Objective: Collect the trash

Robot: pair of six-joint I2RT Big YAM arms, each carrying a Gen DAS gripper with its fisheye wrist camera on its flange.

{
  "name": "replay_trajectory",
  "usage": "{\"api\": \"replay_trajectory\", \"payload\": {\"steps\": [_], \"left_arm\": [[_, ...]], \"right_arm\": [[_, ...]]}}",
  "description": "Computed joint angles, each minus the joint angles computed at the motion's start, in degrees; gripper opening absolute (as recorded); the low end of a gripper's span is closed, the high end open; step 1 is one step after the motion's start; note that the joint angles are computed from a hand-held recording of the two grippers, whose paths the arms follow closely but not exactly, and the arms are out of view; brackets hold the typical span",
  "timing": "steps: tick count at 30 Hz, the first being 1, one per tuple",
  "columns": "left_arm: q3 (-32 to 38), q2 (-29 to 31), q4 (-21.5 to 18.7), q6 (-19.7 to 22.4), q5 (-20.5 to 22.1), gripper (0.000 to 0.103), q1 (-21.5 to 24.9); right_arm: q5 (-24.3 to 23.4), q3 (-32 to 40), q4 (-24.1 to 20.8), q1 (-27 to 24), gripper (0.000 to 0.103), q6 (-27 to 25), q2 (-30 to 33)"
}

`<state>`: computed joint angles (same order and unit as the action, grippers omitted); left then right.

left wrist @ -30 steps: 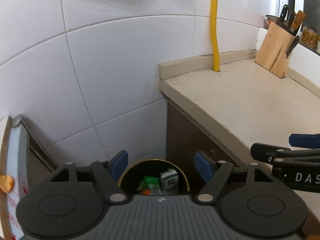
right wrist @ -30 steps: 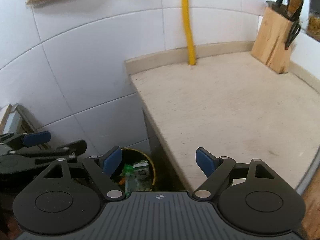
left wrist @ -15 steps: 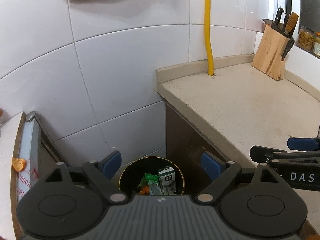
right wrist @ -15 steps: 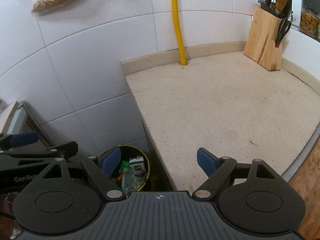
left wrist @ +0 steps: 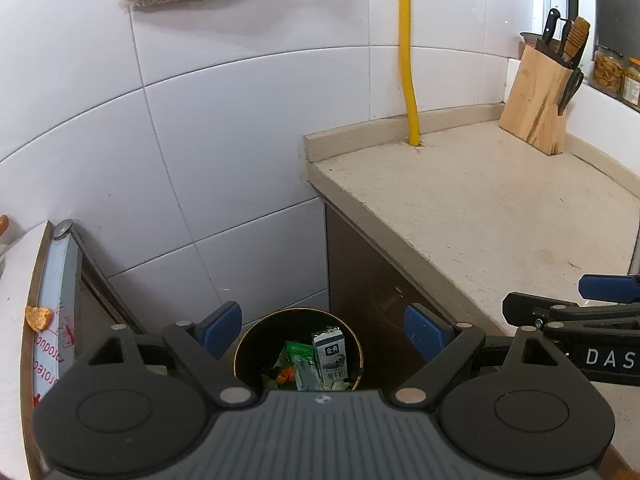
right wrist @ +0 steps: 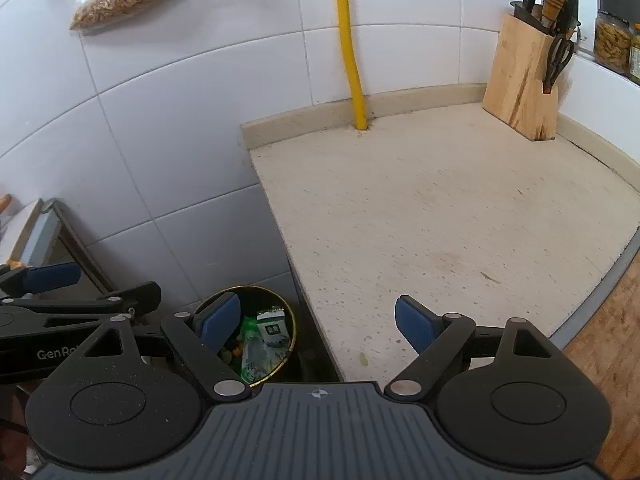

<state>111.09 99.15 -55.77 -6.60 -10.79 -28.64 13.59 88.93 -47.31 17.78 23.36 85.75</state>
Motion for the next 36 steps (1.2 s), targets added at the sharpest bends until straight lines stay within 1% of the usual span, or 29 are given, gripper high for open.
{"api": "replay_trajectory", "payload": {"steps": [18,36], "left_arm": [[-0.18,-0.24,-1.53,-1.49,-1.70,0.085,-0.87],[0.57,0.36,-3.16,-2.38,-1.73,0.085,-1.41]], "right_arm": [[-1.59,-1.07,-0.86,-0.44,0.090,-0.17,-0.81],[-2.70,-1.96,-1.59,-1.48,0.090,0.54,-1.35]]}}
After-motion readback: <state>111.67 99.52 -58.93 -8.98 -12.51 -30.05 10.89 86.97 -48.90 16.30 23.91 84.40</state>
